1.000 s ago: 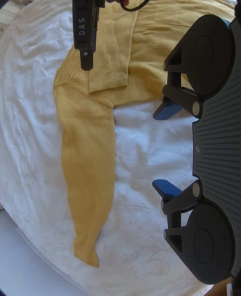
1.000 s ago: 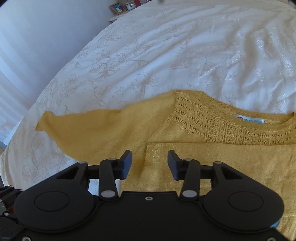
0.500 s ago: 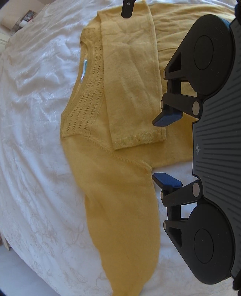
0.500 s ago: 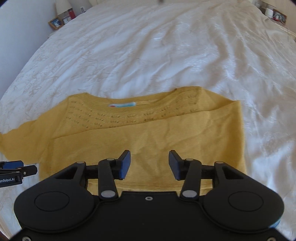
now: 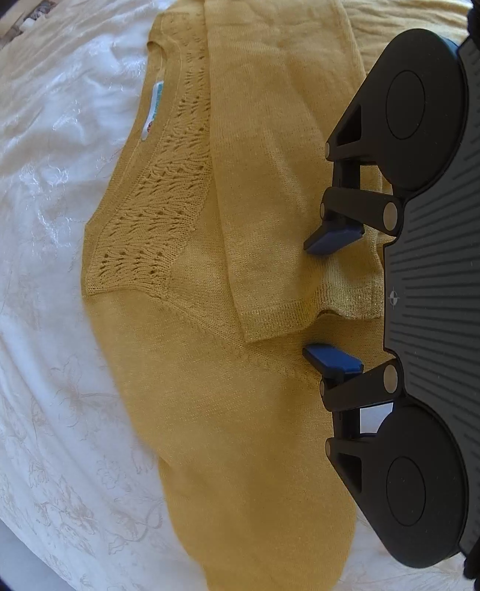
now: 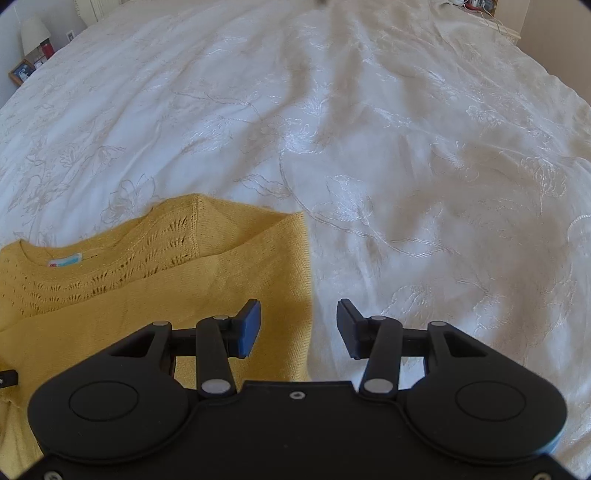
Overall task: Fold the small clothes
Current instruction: 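Lower the sleeve and open the right gripper while the left gripper pinches the sweater body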
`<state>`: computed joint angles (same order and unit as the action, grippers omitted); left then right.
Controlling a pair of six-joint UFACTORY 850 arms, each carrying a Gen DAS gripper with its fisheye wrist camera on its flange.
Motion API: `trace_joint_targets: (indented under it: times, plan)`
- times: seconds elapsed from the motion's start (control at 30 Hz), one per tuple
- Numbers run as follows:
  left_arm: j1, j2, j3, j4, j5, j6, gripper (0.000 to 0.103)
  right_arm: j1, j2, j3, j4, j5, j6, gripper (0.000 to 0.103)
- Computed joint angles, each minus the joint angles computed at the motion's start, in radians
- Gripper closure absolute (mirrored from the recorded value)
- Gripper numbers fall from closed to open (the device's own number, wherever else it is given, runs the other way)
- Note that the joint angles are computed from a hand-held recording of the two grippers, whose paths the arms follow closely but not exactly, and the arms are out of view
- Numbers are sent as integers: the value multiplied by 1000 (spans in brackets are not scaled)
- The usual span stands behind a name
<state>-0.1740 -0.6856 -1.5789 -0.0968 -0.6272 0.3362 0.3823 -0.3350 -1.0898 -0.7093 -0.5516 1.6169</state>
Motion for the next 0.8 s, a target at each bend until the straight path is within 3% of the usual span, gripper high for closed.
trace_joint_targets:
  times: [0.1,0.17,0.23,0.3,0.47,0.5,0.57,0.63,0.7,0.77,0.8]
  plan:
    - [-2,27,38,-26,65,40,96,-19,-13,2,8,41,-17,48]
    - [-8,45,53,13,94,-18,96,-24,-20,-1,26,57,-44,50]
    - [-12,67,75,49,136,-66,96,-24,-24,-8,51,66,-95,91]
    - [-16,73,80,76,152,-88,96,-19,-30,-20,49,33,-106,95]
    - [-38,1,10,186,84,-133,92,-52,-37,2,121,80,-91,93]
    - [-40,0,10,194,88,-128,92,-52,-39,1,118,81,-87,89]
    - [-48,-3,5,231,85,-145,91,-45,-35,-1,80,67,-55,67]
    - [-54,1,11,272,89,-176,81,-26,-16,7,-4,42,32,34]
    - [-60,12,32,337,110,-235,69,-3,12,27,-107,24,153,23]
    - [-54,22,50,331,135,-235,62,16,33,38,-139,7,192,18]
    - [-55,24,56,369,143,-278,44,24,40,41,-137,3,189,10]
